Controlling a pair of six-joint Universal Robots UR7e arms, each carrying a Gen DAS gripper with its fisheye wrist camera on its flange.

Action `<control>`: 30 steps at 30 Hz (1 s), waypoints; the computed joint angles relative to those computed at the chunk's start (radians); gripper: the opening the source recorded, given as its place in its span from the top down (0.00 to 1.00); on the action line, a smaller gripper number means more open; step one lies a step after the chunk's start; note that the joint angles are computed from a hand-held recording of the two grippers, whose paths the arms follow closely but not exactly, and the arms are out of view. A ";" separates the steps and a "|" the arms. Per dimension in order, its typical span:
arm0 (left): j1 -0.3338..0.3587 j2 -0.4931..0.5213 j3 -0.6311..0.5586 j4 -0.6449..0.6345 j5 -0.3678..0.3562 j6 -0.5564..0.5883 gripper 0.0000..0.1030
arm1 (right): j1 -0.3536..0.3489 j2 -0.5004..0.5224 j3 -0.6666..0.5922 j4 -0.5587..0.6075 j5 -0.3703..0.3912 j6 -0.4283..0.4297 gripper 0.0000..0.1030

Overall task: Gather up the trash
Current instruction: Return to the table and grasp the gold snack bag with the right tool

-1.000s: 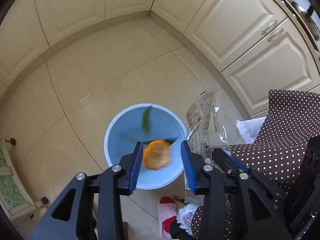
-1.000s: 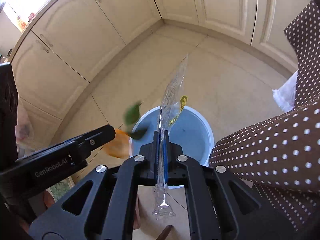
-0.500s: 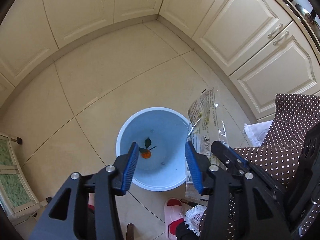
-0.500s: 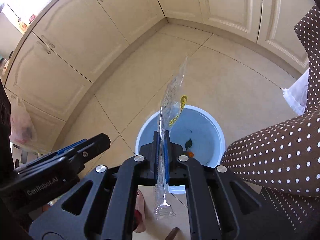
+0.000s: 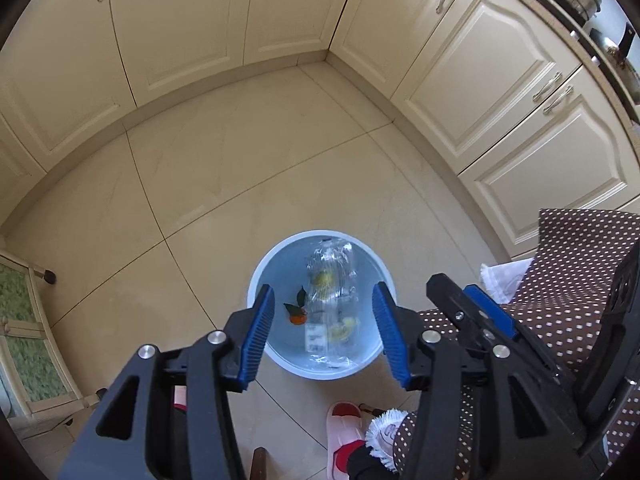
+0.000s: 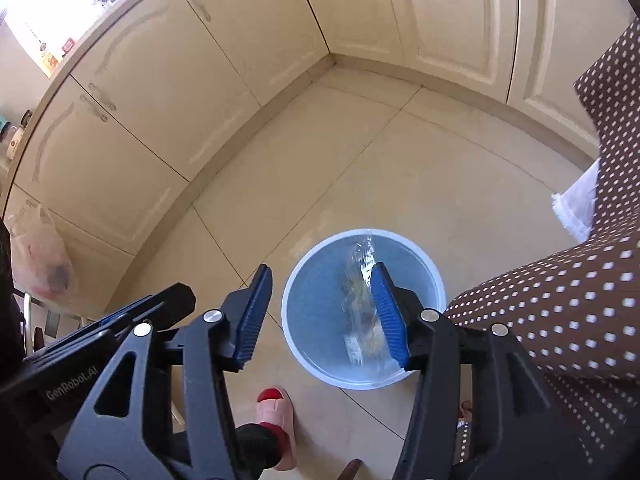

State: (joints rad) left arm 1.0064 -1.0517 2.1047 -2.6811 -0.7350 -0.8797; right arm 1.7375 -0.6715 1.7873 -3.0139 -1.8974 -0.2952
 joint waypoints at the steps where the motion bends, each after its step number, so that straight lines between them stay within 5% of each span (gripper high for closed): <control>1: -0.015 -0.016 0.008 0.011 0.006 -0.015 0.51 | 0.012 -0.023 0.019 -0.017 -0.007 0.007 0.50; 12: -0.300 -0.141 0.051 0.052 0.116 -0.048 0.46 | 0.152 -0.318 0.239 -0.309 -0.126 -0.101 0.44; 18: -0.462 -0.086 0.010 -0.023 0.107 0.048 0.38 | 0.183 -0.560 0.378 -0.443 -0.211 -0.147 0.39; 26: -0.576 0.111 -0.139 -0.087 -0.006 0.199 0.36 | 0.109 -0.836 0.499 -0.600 -0.373 -0.205 0.31; 30: -0.612 0.201 -0.212 -0.086 -0.030 0.251 0.35 | -0.011 -0.969 0.529 -0.594 -0.392 -0.124 0.24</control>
